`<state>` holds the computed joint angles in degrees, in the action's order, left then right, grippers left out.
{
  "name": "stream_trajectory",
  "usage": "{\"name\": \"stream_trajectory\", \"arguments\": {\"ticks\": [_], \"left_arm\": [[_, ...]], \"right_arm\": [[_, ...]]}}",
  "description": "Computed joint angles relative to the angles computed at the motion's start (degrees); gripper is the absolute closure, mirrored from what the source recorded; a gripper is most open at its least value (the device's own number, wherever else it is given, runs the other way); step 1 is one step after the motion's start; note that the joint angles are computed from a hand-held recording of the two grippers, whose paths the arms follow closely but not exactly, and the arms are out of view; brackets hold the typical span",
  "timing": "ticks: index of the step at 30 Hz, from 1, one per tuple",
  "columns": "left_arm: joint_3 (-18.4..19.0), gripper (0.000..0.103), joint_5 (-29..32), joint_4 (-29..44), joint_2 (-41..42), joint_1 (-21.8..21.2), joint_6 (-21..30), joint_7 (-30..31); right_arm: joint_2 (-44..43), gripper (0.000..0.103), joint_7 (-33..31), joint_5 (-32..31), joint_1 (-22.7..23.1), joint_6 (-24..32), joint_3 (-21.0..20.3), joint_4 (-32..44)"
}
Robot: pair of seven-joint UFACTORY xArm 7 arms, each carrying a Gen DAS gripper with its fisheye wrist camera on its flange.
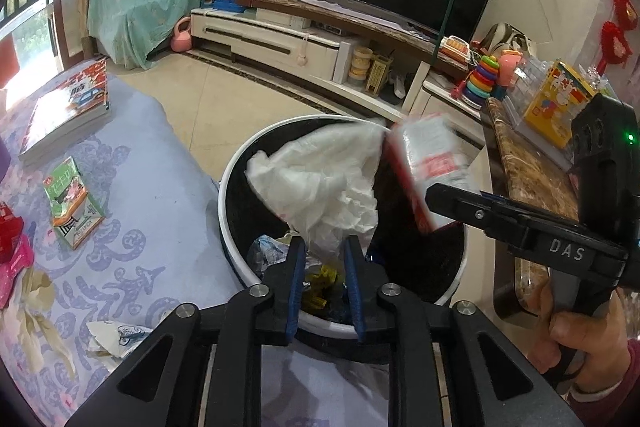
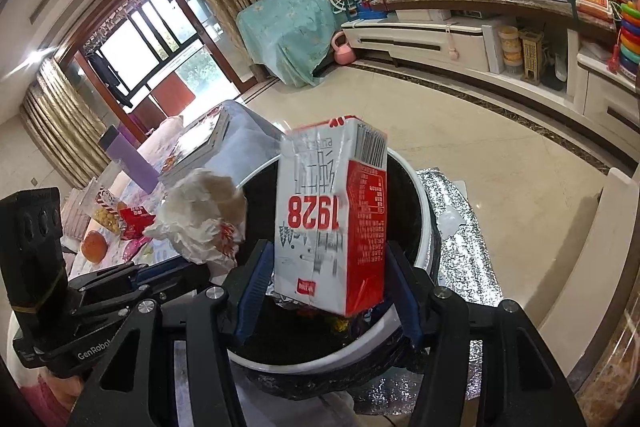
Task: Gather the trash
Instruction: 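Open both tools to drop the tissue and carton into the bin, then move both open tools back toward the foil wrapper and foam block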
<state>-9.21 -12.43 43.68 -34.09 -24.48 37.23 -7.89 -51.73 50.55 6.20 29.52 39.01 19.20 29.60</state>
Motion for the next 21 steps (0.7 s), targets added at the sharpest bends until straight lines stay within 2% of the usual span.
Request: {"name": "stream_trajectory", "arguments": {"ticks": [3,5,11,13,21], "left_arm": [[0.02,0.07,-0.12,0.3,0.06,0.16,-0.06,-0.54],[-0.07,0.059,-0.06,-0.29,-1.0,0.29,-0.43,-0.97],[-0.03,0.057,0.14,-5.03,-8.37,-0.01,-0.51,-2.33],[0.15,0.056,0.04,-7.45,-12.14,-0.29,0.01,-2.87],[2.0,0.055,-0.19,-15.17,-28.83,0.18,7.49,-4.95]], "right_arm": [[-0.71,0.043,0.58,0.46,-0.04,0.03,-0.33,-0.31],[-1.49,0.041,1.23,0.28,-0.37,0.33,0.04,-0.38],[-4.03,0.028,3.81,0.2,-0.44,0.56,1.57,-0.83],[-4.82,0.027,5.01,0.48,-0.08,0.21,2.0,-1.18],[-5.85,0.02,11.19,0.38,1.28,-0.59,5.88,-1.1]]}}
